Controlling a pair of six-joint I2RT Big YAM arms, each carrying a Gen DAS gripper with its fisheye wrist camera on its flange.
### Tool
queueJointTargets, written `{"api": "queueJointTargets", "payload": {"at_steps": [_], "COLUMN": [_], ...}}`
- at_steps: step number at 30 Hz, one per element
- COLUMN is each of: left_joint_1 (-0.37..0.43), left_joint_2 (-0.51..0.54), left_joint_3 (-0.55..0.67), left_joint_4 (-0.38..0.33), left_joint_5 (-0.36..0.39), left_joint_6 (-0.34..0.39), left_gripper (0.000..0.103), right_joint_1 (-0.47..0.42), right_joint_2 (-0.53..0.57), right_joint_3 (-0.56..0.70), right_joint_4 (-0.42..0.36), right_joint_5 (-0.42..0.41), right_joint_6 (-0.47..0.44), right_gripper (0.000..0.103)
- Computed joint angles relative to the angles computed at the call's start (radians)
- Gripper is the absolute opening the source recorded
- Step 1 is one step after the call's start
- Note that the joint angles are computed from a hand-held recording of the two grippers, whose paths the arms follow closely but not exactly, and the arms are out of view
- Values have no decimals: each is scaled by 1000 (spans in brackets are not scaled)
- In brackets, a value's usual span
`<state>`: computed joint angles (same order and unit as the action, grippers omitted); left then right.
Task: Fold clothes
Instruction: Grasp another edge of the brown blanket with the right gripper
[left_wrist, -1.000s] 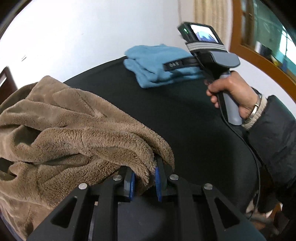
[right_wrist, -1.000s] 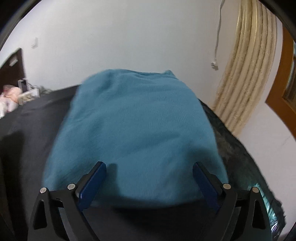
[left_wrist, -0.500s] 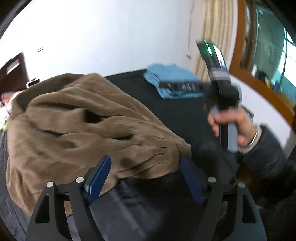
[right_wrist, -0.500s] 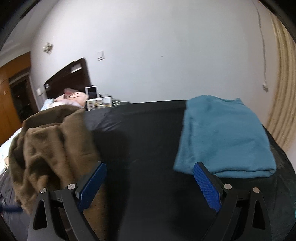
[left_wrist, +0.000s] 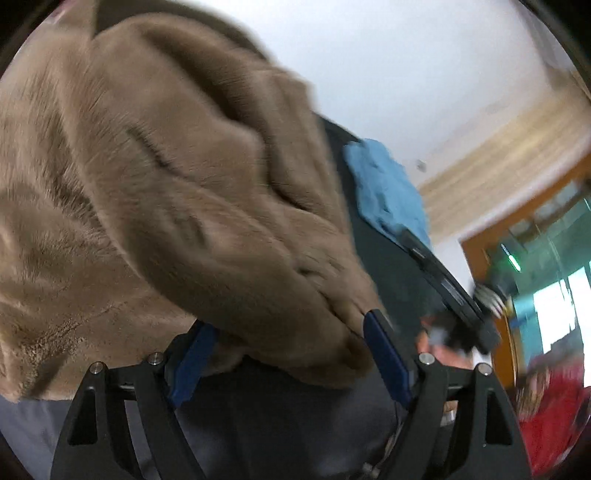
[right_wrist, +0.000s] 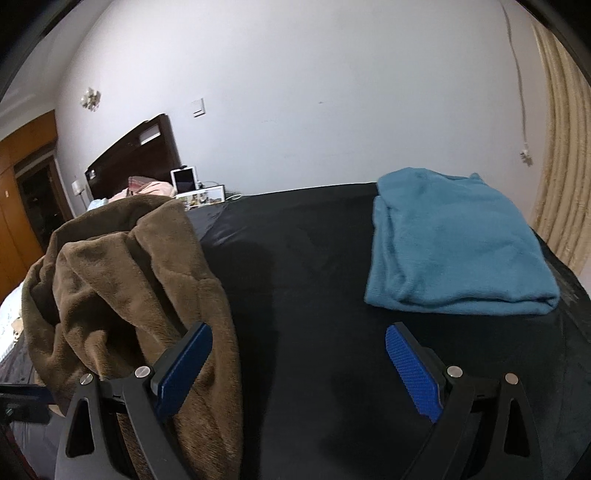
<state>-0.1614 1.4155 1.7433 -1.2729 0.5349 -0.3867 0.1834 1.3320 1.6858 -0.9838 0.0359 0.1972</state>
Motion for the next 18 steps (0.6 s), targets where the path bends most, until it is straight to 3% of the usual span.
{"api": "queueJointTargets", "payload": {"at_steps": [1,2,3,5,9,13,18], "left_joint_1": [2,5,4,-1,3,23,98], "left_joint_2": [2,2,4,6,-45,-157,-263], "left_joint_3": [-6,-13,-15,-14,-59,-94,-102], "left_joint_4": [14,32,41,44,111,176,234], "left_joint_5": [-9,-22,-45,-88,-105,-191,-268], "left_joint_6": [-40,-85,-111,-122,-123,-69,-5], "left_gripper": [83,73,46,11,9,9,9], "right_joint_1": [-5,-11,-16,-24,-31,-32,-21], "right_joint_2": [-5,-11,-16,-17,-9,22,139], "right_joint_3": [-7,-15,-22,-24,-19,15,144], "right_joint_4": [3,8,10,7,5,2,-17], "right_joint_5": [-2,-5,-9,-20,-55,-111,-305], "right_joint_6": [5,9,13,16,9,8,44], "right_gripper": [97,97,97,97,97,97,97]}}
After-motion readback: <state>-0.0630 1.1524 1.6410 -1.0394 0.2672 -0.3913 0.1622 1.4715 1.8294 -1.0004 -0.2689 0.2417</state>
